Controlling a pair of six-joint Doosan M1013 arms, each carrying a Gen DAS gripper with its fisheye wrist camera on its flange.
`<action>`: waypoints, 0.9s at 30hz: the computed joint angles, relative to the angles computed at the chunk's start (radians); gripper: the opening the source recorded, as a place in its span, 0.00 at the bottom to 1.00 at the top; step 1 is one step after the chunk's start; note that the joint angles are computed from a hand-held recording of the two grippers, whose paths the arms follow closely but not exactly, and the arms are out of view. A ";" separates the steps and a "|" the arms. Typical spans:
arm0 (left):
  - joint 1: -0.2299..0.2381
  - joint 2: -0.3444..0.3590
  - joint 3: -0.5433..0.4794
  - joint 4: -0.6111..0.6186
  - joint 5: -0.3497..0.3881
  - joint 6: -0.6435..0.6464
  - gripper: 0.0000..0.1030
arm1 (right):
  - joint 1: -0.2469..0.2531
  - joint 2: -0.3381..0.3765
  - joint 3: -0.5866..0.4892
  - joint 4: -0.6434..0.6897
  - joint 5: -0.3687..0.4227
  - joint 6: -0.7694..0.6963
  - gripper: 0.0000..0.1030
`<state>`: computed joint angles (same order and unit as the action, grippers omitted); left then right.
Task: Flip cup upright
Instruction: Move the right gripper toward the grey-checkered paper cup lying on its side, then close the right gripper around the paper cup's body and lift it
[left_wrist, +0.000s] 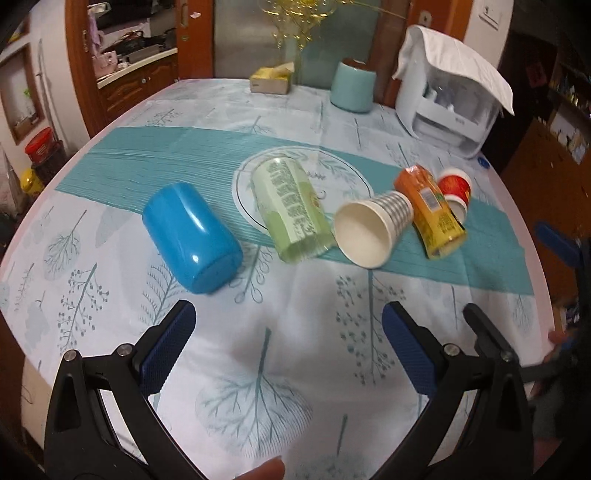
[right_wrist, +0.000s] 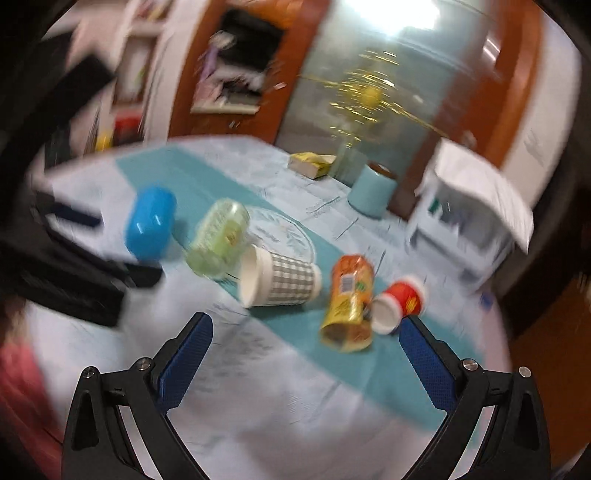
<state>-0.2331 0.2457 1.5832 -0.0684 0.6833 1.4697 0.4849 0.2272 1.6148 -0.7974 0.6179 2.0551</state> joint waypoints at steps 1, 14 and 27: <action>0.008 0.002 0.001 -0.020 -0.008 0.010 0.97 | -0.006 0.017 -0.010 0.024 -0.013 -0.102 1.00; 0.131 0.004 0.037 -0.445 -0.125 0.297 0.97 | -0.041 0.216 -0.168 0.213 0.099 -0.816 0.97; 0.177 0.023 0.035 -0.659 -0.061 0.491 0.97 | -0.063 0.353 -0.327 0.255 0.155 -0.912 0.50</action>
<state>-0.0566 0.2687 1.6179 -0.7275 0.6219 1.9610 0.4224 0.5806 1.2878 -0.5427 0.7732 1.1428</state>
